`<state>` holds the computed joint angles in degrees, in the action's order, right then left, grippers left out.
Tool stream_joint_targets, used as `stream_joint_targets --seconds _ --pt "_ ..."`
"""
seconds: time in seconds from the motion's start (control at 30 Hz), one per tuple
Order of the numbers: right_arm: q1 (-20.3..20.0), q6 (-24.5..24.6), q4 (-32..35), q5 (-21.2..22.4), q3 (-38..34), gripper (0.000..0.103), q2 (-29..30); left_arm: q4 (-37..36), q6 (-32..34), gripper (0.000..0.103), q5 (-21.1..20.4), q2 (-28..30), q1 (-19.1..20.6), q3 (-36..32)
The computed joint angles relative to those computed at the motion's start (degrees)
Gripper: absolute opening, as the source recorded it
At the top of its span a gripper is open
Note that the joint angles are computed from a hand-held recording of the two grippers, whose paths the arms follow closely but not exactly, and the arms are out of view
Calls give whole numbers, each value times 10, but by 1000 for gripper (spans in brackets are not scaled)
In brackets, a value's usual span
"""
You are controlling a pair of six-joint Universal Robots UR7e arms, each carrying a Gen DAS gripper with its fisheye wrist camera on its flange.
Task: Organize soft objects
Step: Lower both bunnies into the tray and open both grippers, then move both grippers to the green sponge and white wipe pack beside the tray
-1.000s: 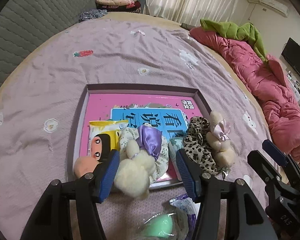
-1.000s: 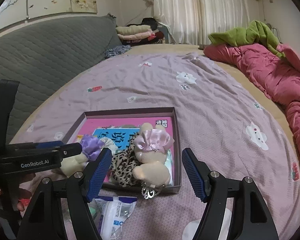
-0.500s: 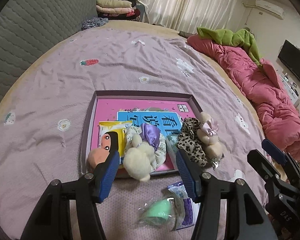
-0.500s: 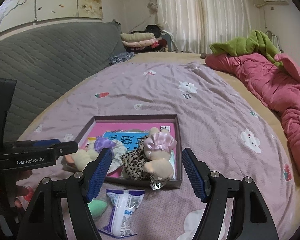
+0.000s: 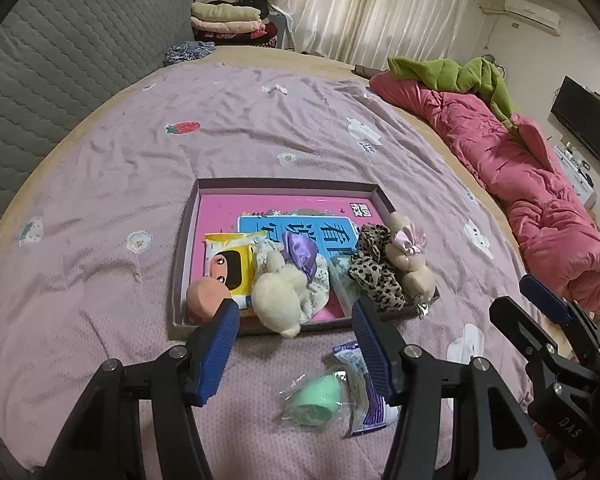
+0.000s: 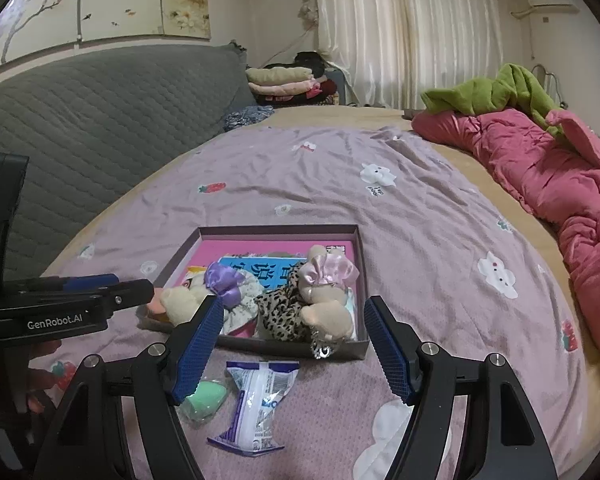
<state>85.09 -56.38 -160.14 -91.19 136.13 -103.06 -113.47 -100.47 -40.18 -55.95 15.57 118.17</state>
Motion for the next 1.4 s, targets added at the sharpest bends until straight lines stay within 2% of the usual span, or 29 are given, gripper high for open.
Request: stream_joint_targets --seconds 0.23,0.5,0.9,1.4 --pt "-12 -5 20 4 8 74 -20 -10 1 58 -9 0 -11 9" --pt "-32 -20 37 0 17 74 -36 -41 4 58 -40 7 -19 25" --pt "-40 -35 59 -15 37 74 -52 -54 4 58 -71 22 -33 32" --pt "-44 -51 90 -39 67 74 -70 -107 23 58 -105 36 -39 50"
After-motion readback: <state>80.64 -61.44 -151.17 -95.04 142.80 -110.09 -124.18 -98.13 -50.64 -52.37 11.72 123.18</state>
